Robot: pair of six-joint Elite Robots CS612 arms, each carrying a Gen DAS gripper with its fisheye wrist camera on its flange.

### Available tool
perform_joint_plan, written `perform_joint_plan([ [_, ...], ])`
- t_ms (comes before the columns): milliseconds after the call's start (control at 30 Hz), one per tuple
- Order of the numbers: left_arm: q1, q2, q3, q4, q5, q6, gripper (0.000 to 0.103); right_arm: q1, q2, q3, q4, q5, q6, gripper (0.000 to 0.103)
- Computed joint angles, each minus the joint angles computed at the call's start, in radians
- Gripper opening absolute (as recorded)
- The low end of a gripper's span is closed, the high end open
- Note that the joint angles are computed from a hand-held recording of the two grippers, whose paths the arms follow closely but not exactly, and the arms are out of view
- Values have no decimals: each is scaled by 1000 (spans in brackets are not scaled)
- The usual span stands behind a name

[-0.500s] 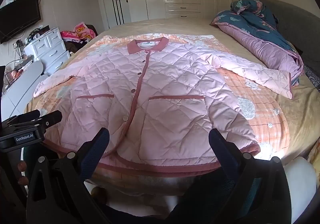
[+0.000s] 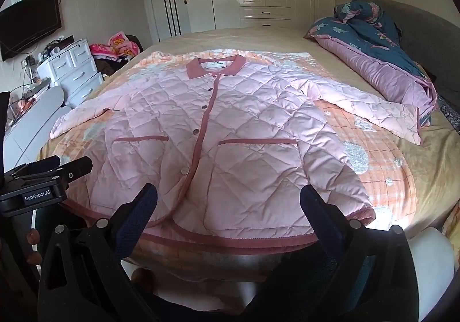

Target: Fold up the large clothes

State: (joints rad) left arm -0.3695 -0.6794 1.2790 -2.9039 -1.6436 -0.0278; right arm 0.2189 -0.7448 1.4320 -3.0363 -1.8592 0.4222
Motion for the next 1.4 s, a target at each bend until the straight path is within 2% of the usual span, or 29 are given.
perform_joint_plan([
  [1400,3,9,-11,0,-1,14,95,-3,6,-6,-9,16,-3,99],
])
